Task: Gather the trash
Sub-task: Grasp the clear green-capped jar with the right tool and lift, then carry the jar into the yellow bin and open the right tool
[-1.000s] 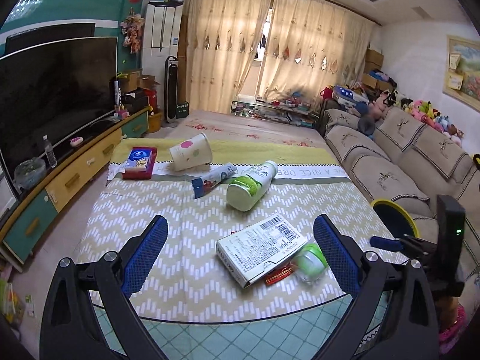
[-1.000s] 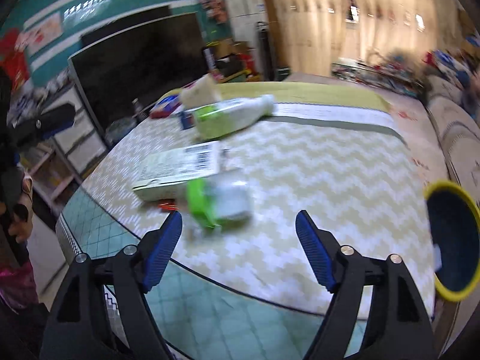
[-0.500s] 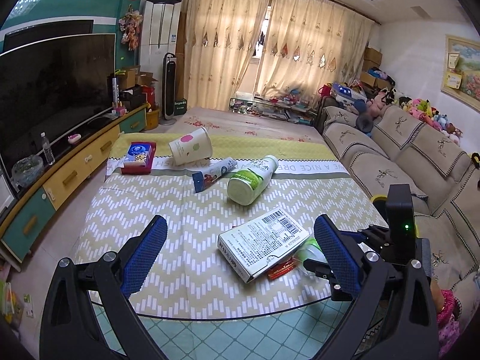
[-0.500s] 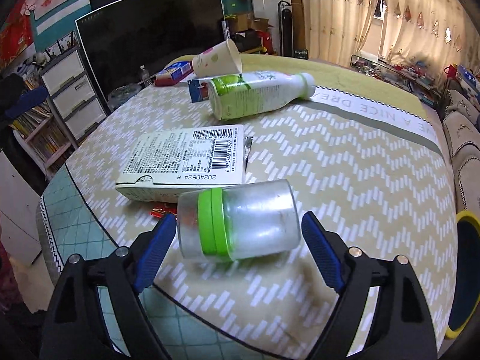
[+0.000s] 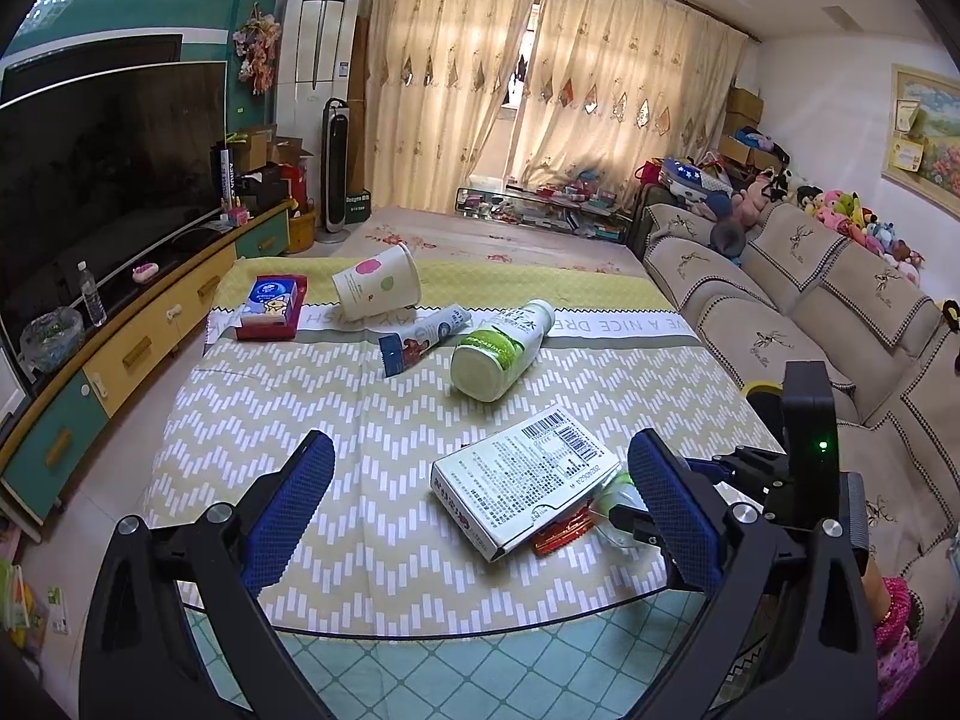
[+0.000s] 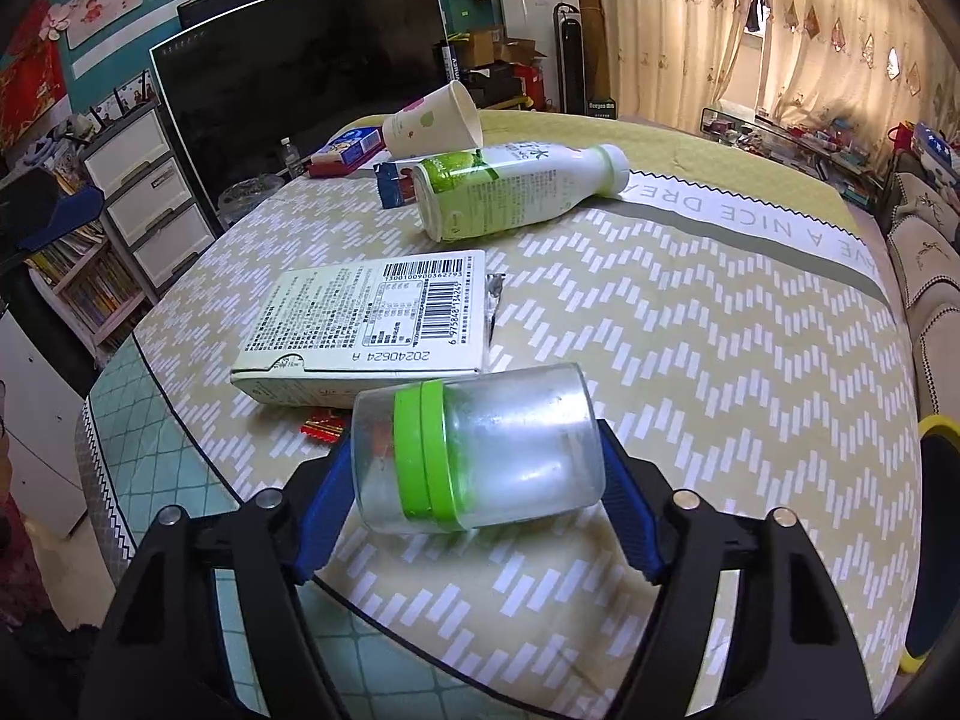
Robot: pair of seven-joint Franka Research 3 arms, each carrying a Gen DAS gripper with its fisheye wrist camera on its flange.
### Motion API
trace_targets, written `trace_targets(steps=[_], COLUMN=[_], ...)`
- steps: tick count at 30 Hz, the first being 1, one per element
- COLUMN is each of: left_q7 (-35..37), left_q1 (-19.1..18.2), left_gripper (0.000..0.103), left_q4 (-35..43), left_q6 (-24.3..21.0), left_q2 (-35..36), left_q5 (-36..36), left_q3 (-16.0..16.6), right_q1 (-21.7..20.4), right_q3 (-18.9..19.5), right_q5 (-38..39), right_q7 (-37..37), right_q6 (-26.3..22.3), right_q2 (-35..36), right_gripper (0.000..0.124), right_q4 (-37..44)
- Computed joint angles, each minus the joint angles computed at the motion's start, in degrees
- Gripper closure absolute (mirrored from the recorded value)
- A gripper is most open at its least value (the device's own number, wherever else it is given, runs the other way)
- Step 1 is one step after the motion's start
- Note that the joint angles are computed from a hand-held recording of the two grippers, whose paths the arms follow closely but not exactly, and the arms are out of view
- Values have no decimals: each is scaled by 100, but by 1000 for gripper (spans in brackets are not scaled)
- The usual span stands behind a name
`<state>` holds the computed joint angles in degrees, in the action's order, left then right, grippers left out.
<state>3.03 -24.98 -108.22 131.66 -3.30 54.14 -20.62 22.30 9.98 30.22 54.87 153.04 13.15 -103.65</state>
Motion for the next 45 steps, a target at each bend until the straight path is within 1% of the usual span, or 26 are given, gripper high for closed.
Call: trace_targets(steps=[6, 7, 13, 20, 25, 30, 34, 38, 45], left_q7=[27, 46, 170, 341, 308, 346, 430, 559, 657], left_q1=[2, 2, -3, -79, -117, -156, -187, -209, -269], left_gripper=[6, 5, 5, 5, 5, 5, 5, 5, 5], left_q4=[18, 30, 124, 321, 391, 496, 590, 716, 845], left_q6=[64, 104, 244, 267, 316, 317, 287, 273, 248], left_q2=[61, 85, 231, 449, 522, 621, 701, 819, 949], left_q5=[-40, -69, -247, -294, -264, -248, -281, -355, -405], left_q3=[17, 27, 92, 154, 210, 249, 278, 315, 381], right_q1=[-94, -119, -263, -566, -832, -1050, -1151, -1246, -1354], right_q3=[-46, -74, -259, -586, -868, -1117, -1308, -1360, -1327], right_q5=[209, 230, 181, -270, -869, -1506, -2009, -2222, -2282], right_q7=[-11, 7, 210, 906, 1658, 2441, 2997, 3267, 3441], right_q6=[110, 144, 398, 677, 839, 689, 374, 103, -233], right_q2=[-220, -279, -514, -612, -526, -122, 363, 778, 1289], right_gripper=[54, 54, 54, 54, 54, 54, 54, 54, 53], right_q4=[-249, -311, -573, -698, -646, -242, 252, 685, 1290])
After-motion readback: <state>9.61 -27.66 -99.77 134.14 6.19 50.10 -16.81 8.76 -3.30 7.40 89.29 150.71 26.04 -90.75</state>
